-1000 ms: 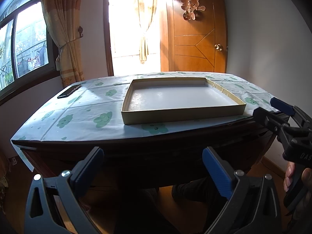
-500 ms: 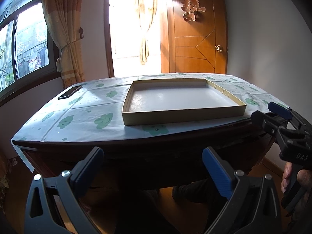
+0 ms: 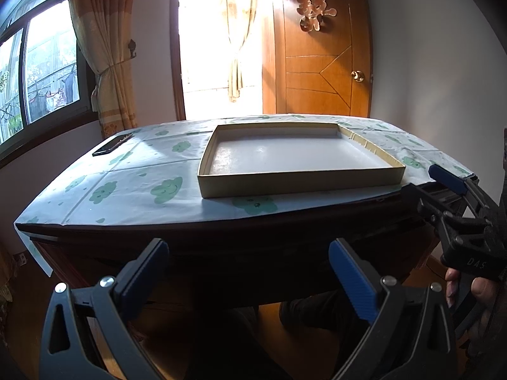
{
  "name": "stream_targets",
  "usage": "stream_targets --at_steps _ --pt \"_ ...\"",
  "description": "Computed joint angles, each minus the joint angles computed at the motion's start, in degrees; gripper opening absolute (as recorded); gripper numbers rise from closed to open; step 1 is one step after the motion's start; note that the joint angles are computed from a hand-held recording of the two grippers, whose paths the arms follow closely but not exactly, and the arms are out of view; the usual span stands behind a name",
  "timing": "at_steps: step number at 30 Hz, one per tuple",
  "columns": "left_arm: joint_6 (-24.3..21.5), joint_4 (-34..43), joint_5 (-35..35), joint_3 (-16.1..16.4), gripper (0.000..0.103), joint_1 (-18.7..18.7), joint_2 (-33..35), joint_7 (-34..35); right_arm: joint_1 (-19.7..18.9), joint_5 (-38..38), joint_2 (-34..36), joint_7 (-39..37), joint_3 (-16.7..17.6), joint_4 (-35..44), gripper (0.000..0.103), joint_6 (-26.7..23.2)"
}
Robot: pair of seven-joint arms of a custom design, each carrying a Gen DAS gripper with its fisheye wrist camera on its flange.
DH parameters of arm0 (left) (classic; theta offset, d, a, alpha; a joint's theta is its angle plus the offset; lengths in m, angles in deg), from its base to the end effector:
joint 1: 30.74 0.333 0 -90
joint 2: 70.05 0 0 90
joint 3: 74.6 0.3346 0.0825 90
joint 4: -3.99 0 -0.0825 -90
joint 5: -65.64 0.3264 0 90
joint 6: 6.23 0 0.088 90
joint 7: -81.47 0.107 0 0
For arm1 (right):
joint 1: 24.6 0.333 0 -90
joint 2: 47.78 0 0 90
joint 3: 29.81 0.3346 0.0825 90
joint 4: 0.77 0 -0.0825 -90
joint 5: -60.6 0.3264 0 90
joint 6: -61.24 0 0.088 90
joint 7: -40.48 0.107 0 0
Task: Take underwear out of drawer
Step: 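Lower both tools toward the open drawer of clothes below the table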
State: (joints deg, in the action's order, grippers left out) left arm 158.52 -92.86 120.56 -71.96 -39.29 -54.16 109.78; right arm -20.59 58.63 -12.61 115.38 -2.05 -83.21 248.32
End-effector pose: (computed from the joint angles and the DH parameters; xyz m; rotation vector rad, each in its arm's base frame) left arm 0.6243 -0.1154 0.5629 -1.6794 1.4523 -0.8176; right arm 0.6551 0.2715 0.5582 -1.6882 0.9159 -0.6987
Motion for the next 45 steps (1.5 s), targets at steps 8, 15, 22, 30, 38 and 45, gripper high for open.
stream_targets --at_steps 8,15,22,30,38,45 --pt "-0.02 -0.39 -0.09 0.41 0.103 -0.03 0.05 -0.41 -3.47 -9.58 9.84 -1.70 6.60 4.97 0.103 10.26" --pt "0.01 -0.49 -0.55 0.23 0.103 0.42 0.20 -0.55 -6.79 -25.98 19.92 -0.76 14.24 13.12 0.103 14.92" --pt "-0.25 -0.49 0.36 0.53 0.103 0.22 -0.02 -1.48 -8.40 -37.50 29.08 -3.15 24.24 22.75 0.103 8.47" --pt "-0.63 -0.15 -1.10 0.07 0.103 0.52 0.45 -0.58 -9.18 -36.39 32.93 -12.85 29.92 24.22 0.103 7.83" --pt "-0.25 -0.54 -1.03 0.23 0.103 0.26 -0.03 -1.09 -8.94 -32.49 32.98 -20.25 30.61 24.32 0.103 5.42" --pt "0.05 -0.66 -0.64 0.16 0.103 0.34 -0.28 -1.35 -9.75 -26.09 29.97 -22.67 28.44 20.79 0.103 2.58"
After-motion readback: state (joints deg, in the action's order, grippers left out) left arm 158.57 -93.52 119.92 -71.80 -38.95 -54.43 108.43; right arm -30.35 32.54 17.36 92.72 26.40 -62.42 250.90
